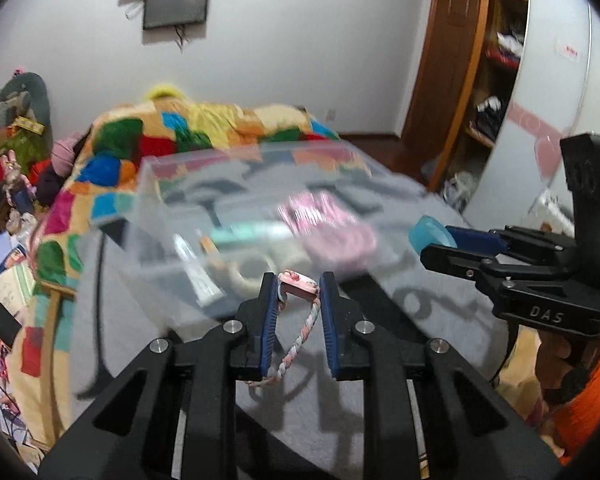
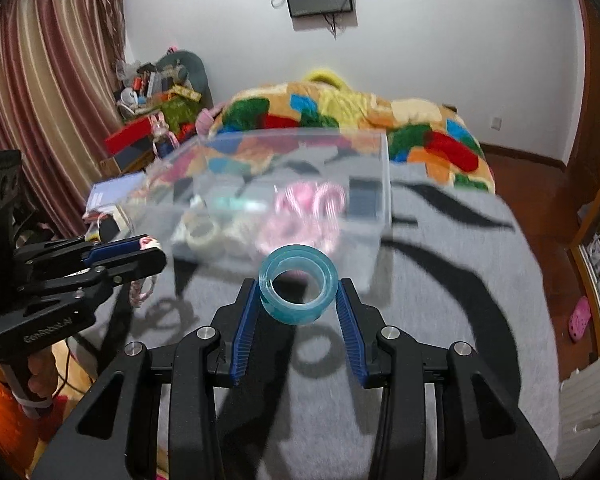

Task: Organize objects
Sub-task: 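Lower the rope toy into the box with the left gripper while the right releases the teal tape inside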

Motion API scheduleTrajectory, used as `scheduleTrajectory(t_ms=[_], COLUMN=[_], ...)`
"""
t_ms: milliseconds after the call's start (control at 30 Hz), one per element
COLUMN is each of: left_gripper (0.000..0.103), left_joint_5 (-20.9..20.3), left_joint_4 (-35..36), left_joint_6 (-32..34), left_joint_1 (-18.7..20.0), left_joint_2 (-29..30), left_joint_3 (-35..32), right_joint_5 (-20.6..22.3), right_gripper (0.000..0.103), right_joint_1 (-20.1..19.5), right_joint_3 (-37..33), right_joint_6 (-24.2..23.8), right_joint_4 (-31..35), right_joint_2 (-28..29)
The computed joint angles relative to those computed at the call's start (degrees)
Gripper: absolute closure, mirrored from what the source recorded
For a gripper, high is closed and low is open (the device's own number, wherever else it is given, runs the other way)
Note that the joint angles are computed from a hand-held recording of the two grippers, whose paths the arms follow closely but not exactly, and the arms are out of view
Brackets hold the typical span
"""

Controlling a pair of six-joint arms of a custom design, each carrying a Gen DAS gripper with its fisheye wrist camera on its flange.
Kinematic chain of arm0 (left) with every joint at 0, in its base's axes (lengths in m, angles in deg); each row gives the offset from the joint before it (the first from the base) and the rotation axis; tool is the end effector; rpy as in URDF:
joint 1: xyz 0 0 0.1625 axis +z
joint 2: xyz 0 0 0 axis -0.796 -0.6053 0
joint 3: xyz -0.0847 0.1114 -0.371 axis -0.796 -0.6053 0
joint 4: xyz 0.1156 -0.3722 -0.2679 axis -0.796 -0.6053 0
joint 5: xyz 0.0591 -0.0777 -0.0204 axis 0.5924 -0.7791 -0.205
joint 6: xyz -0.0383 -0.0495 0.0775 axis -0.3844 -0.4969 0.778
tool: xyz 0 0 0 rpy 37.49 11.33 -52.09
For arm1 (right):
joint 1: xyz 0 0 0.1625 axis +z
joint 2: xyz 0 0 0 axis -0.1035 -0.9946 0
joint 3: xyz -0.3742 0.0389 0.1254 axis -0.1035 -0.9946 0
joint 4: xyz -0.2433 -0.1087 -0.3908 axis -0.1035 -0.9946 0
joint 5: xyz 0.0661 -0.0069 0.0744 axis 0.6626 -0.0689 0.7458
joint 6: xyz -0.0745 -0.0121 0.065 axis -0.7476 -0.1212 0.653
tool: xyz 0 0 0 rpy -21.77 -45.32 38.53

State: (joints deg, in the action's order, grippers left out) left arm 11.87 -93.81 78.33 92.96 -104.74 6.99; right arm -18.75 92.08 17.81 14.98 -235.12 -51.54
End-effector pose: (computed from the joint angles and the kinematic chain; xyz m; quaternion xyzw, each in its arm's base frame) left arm -0.4421 -0.6471 0.0453 0.2171 0.8675 -0.3649 0.2590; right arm 0.0743 -0.6913 0.3281 0.3069 -0.8844 0.2908 0.1975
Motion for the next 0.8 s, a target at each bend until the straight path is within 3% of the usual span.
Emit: scheduleTrajectory(t_ms=[333,600,800], left_gripper=[0.083,0.083,0.083], left_joint_5=[4.51,3.23,1.62], left_joint_4=[-5.91,1.99,4.87], left_joint_6=[6.84,3.54,2.52], left_joint_1=[-0.37,3.25,4.91], left_joint_2=[1.02,4.98,7.06], left_joint_3=[-5.51,-12.39,-14.29], right_joint_5=[1.37,-2.97,-5.75], right_gripper=[0.067,0.067,0.066], right_joint_1=[3.13,3.74,3.62], right_joint_3=[-8.14,-15.23,-15.68], right_joint_6=[2.29,4.63,2.68], right_joint_4=[-0.3,5.15,5.34], right_joint_2=[5.92,12.56,14.35])
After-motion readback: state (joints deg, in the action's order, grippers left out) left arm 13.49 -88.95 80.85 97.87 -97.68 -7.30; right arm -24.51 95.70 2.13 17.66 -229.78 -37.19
